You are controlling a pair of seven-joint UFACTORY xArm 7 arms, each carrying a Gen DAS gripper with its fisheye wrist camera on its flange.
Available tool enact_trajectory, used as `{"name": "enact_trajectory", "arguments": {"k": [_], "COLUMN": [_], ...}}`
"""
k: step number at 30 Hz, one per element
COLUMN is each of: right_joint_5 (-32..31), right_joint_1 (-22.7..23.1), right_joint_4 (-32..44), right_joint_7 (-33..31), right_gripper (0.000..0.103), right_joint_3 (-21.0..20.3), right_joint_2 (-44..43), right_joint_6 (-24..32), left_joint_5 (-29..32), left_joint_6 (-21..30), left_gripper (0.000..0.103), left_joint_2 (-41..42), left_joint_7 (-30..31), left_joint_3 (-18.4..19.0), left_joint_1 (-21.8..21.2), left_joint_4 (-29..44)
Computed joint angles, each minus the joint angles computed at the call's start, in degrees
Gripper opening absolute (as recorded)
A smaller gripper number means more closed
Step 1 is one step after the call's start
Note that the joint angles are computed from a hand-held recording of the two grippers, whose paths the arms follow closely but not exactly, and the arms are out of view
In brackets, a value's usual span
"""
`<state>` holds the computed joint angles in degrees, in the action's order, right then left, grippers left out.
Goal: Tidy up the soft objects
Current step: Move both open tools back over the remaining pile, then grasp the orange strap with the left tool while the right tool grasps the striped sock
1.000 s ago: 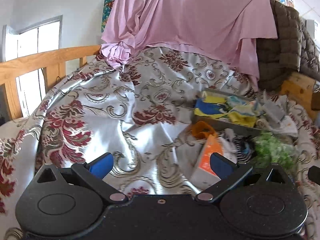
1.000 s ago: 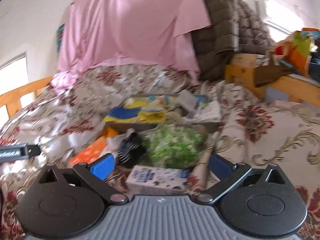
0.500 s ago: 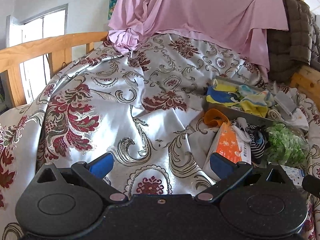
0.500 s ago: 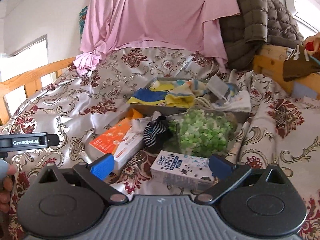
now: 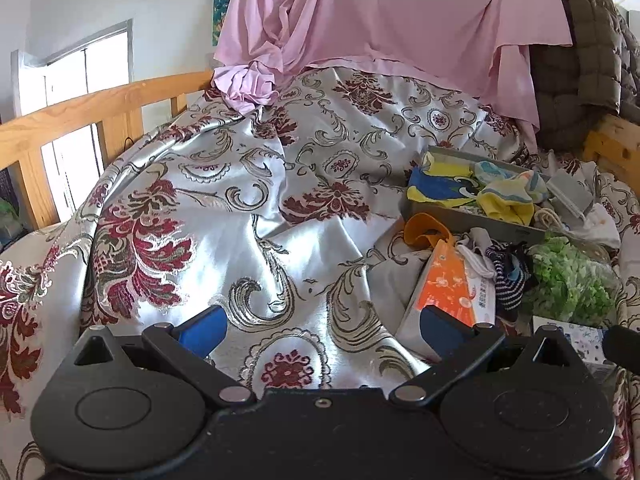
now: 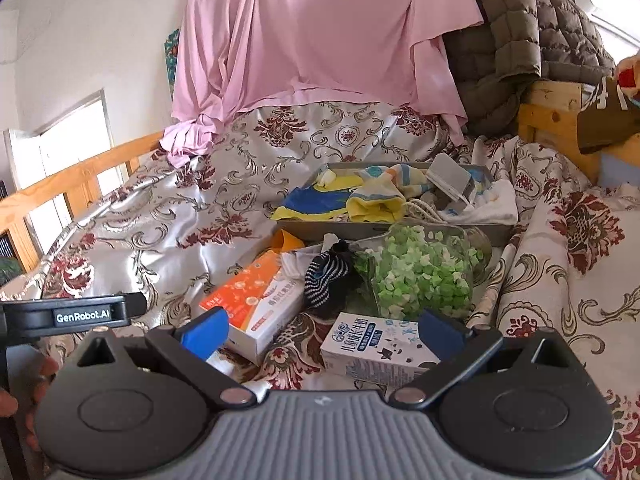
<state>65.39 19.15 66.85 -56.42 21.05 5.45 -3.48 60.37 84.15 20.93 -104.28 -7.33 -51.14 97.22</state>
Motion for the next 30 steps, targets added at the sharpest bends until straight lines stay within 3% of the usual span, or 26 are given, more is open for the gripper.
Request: {"name": "enact_trajectory", "arguments": {"k": [2,7,9,13,15,18,22,25,28,30], "right_joint_5": [2.3,-2.5,-3.6,4.5,9.1,5.2,0.3,-1.5,-1.3,-2.8], "right_joint_1": [-0.5,0.5,0.3,-3.3,-4.6,-2.4,-2.1,-4.1,-7.8,-7.5], "right_joint_4": [0.8,1.3,2.1,8.1,13.2,19.7,24.3,23.6,24.3,25.2], "right_joint_7": [-1.7,2.9,3.4,-6.1,-11.1,-8.4,-5.8,-10.4,-18.9,-18.5], "right_gripper": [0.103,0.103,0.103,0.103,0.103,0.103,0.103,0.103,0.103,0.103], "right_joint_3": [0.1,-2.0,-1.7,2.9,4.1,2.4,3.7,6.8,11.7,10.7], "right_joint_2": [0.1,0.8,1.7,6.2,9.8,15.2,19.9,21.3,23.3,24.3], "right_joint_6": [1.3,2.7,2.8,4.1,8.3,10.9,10.9,10.5,12.3,14.8], "left_joint_5": [-0.4,-2.2,-3.3,-4.5,-4.8,-5.0,-7.9,-14.8,-21.0,-26.0], "left_joint_6": [1.2,1.4,-1.3,-8.8,-11.4,-20.8,-36.0,-47.0,-54.7,-57.4], "left_gripper": [0.102,0.102,0.102,0.102,0.102,0.102,0.102,0.102,0.102,0.102], "left_joint_2": [1.0,2.6,2.0,-0.3,-1.1,-3.3,-1.8,3.0,7.6,11.3], "left_joint_7": [0.3,1.7,1.2,0.4,-2.7,-3.2,6.6,17.3,26.9,35.4], "left_joint_3": [0.1,1.1,1.6,2.4,2.9,3.3,4.2,4.6,3.6,1.2], "left_joint_1": [-0.4,-0.8,0.5,4.5,6.3,11.1,19.0,24.4,27.8,30.4], "left_joint_4": [2.2,6.0,5.2,1.9,0.9,-2.4,-2.8,0.2,3.2,6.4]}}
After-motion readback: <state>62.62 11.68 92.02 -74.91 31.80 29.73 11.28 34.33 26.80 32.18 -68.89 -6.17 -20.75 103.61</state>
